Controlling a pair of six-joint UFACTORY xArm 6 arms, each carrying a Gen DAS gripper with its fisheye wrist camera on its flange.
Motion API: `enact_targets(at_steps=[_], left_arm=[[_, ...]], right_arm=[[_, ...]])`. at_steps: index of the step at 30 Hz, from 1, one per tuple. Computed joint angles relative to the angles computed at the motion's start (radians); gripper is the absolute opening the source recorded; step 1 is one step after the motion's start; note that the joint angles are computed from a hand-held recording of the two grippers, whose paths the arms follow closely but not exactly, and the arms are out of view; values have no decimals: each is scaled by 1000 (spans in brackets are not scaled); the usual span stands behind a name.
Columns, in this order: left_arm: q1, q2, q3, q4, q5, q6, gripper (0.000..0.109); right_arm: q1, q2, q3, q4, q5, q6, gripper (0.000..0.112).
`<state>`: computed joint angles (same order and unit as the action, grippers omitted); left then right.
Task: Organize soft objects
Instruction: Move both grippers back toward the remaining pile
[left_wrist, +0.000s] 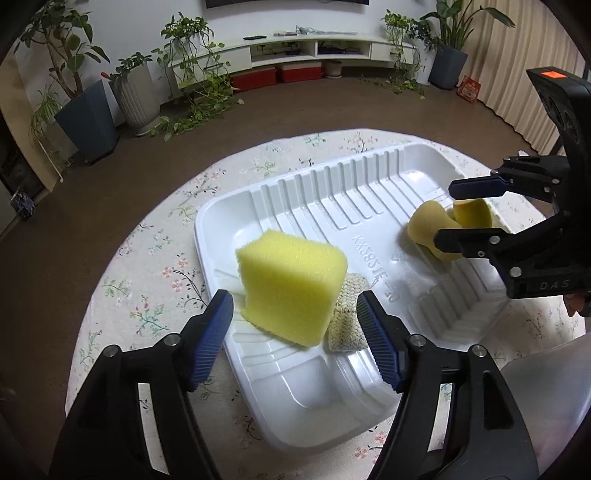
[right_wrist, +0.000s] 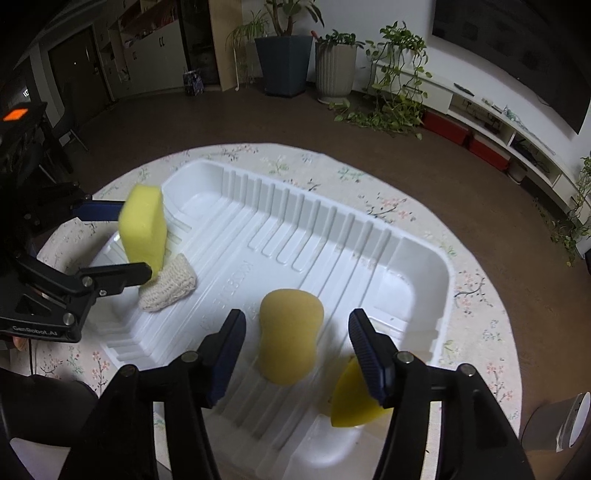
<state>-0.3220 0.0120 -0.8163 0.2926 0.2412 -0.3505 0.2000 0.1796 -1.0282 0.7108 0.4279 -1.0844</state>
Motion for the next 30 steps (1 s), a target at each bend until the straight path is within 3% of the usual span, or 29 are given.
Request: enact_targets(at_steps=[6,11,13,21,23,24,25,28,30], left_arm=[[32,-110,80,11,-71,-47,68],[40,-276,191,63,-78,-106,71],[32,-358,252,54,-75,-106,73],[-26,-695,475,-10,23,-145,77],[-49,-787,528,-20,46,-165,87],[-61,-863,572,4,52,-208,98],[-68,-925,605,24,60,-243,103],[-114,-1103,674,103,135,-371,103],[-178,-1226,704,166,233,-456,103]], right_arm=[[-25,-65,36,86,-18,-71,65],[-73,-173,87,201,37,-146,67],[-95,-239,127,235,63,-177,74],[-157,-461,300,259,121,-195,85],[-169,-519,345,266,132,-193,90],[-181,-557,373,278,141,-202,101],[-195,-595,401,301,155,-222,103],[-242,-700,472,321,191,-237,103],[-279,-780,526,318,216,-226,103]])
